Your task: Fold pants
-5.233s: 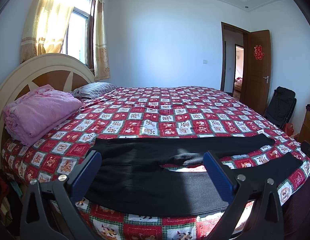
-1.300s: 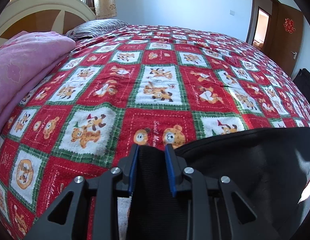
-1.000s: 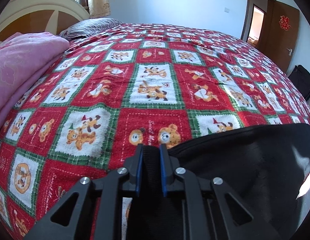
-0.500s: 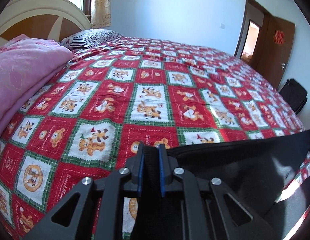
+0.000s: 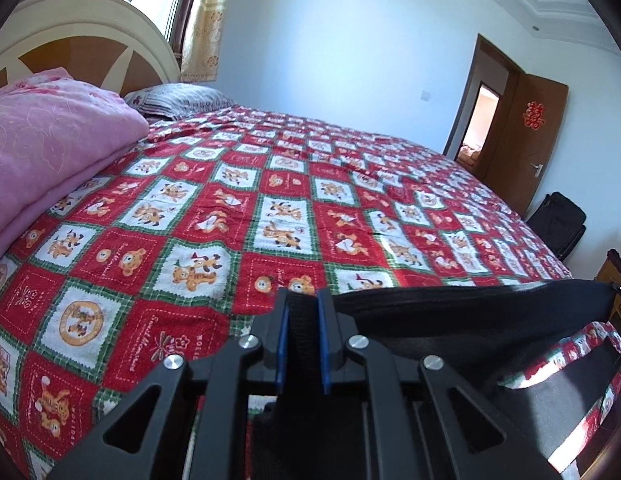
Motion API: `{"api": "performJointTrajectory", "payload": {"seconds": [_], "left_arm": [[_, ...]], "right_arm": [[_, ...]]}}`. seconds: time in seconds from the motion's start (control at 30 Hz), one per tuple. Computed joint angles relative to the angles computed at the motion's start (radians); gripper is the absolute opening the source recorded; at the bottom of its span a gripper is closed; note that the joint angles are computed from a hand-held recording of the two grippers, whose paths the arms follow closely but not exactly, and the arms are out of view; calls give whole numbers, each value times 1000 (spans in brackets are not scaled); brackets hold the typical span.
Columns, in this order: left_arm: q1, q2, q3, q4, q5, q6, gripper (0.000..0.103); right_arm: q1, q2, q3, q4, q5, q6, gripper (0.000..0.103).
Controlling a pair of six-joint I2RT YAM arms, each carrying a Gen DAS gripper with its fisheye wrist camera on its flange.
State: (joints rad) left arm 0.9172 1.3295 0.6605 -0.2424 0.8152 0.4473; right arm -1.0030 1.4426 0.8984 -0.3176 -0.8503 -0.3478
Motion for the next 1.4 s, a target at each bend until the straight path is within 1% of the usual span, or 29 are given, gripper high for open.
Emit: {"api": "performJointTrajectory", "payload": {"seconds": [0.07,0.2,0.27,0.33,0.5,0.6,0.7,0.73,0.8,0.87,0.9,0.93,0.97,1.03,1.1,1.17,1.2,1.23,1.27,1.33,1.4], "left_arm": [[53,-25,-19,-35,59,57,14],[161,-39,-48,-133,150,206,13],[215,-29,-58,-197,187,303,13],[278,-10,-72,-268,207,428,14],[417,64,-96,-410,216,713,14],[481,110,-113,-443,206,854,14],[527,133,-130,-454,200,951,17],[540,147,-125,-464,201,977,20],[558,156,-123,-476,198,1015,21],[578,145,-125,-471,193,1033,26],[592,147,-129,-458,189,1044,33],[603,150,-126,-454,184,1053,38],[618,168,-116,-462,180,1073,39],[651,205,-90,-471,171,1095,46],[692,245,-60,-478,160,1123,46],[726,275,-36,-465,144,1117,46],[749,302,-8,-492,140,1130,45],[762,319,14,-516,143,1135,45],[767,323,24,-525,147,1124,45],[763,326,51,-588,156,1126,46],[743,310,54,-642,164,1123,46]], "right_arm": [[-55,-20,-13,-46,-45,-48,4],[-172,-27,-18,-178,-122,-203,4],[-238,-15,-17,-264,-159,-312,4],[-305,26,-4,-354,-181,-436,4],[-428,124,18,-498,-183,-674,4],[-470,145,-4,-513,-146,-773,4],[-506,178,-6,-534,-114,-846,4],[-517,185,-7,-538,-108,-865,4],[-541,211,2,-561,-87,-914,5],[-565,221,13,-580,-81,-942,5],[-573,230,27,-595,-77,-945,7],[-582,236,39,-602,-71,-943,16],[-595,249,58,-625,-69,-955,32],[-626,256,77,-643,-69,-967,49],[-652,256,94,-689,-71,-1008,50],[-683,235,94,-725,-83,-1045,50],[-696,227,97,-763,-90,-1076,50],[-709,216,100,-828,-104,-1131,50],[-712,191,90,-864,-112,-1164,50],[-708,93,35,-944,-127,-1259,50],[-684,-38,-42,-1002,-126,-1339,50]]}}
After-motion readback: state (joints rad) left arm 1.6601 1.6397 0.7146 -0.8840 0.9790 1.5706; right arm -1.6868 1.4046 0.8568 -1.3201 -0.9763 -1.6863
